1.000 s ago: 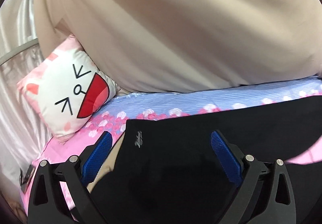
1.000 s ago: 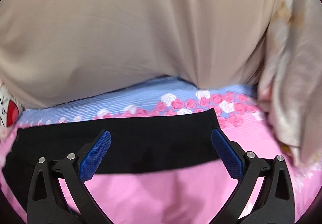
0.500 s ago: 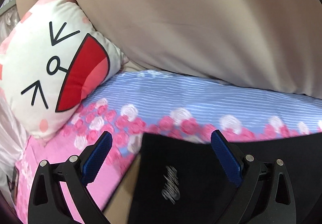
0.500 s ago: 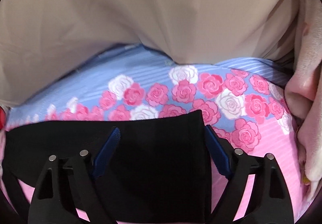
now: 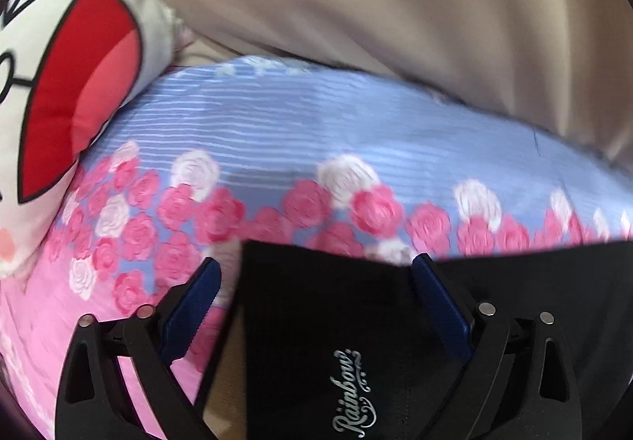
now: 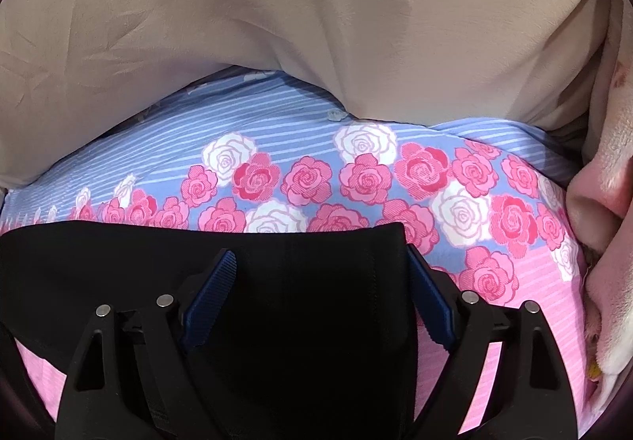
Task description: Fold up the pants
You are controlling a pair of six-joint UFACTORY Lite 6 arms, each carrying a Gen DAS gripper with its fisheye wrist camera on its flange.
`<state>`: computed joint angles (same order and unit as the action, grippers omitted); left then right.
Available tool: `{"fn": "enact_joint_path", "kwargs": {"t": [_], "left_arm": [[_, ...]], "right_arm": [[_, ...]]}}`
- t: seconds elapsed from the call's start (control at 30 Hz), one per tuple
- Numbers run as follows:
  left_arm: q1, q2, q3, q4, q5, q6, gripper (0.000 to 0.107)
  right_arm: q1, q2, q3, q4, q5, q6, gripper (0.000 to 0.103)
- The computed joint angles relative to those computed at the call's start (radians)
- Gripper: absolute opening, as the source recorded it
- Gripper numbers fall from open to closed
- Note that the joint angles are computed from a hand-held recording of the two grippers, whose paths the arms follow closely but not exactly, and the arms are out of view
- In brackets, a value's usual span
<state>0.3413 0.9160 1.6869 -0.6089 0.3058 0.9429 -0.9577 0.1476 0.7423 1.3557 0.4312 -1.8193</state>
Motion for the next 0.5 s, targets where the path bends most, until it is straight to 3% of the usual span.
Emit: {"fn": "enact_joint_path", "kwargs": {"t": [0.07,0.1,0.13,0.17,0.23,0.33,0.4,0.5], "left_arm": [[-0.005,-0.009,-0.012,-0.021,-0.005,-0.003,0.074],[-0.008,-0.018,-0.02,-0.007,0.0,-0.024,0.07],[-0.011,-0.025,-0.021,0.011,0.012,-0.044,0.058],[-0.01,-0.03,-0.013,0.024,0.046,-0.057,0.04],[-0.012,-0.054,-0.022,0.045,0.078,-0.08,0.032],[-0.008,-0.161,-0.118,-0.025,0.061,-0.024,0.03],[0.013,-0.271,-0.215,-0.157,0.065,0.102,0.03],[0.066,-0.466,-0.369,-0.348,0.124,0.3,0.029]], "right_arm": [[-0.012,-0.013,-0.014,0.033,0.005,-0.026,0.06],[-0.028,-0.009,-0.008,0.017,0.03,-0.01,0.041],[-0.053,0.008,0.012,-0.033,0.084,0.039,0.021],[-0.058,0.006,0.012,-0.048,0.099,0.057,0.021],[-0.033,-0.03,-0.02,-0.039,0.069,0.046,0.017],[-0.048,-0.089,-0.043,-0.031,0.104,0.059,0.013],[-0.073,-0.161,-0.065,-0.059,0.152,0.088,0.01],[-0.158,-0.334,-0.095,-0.154,0.304,0.156,0.009]]}}
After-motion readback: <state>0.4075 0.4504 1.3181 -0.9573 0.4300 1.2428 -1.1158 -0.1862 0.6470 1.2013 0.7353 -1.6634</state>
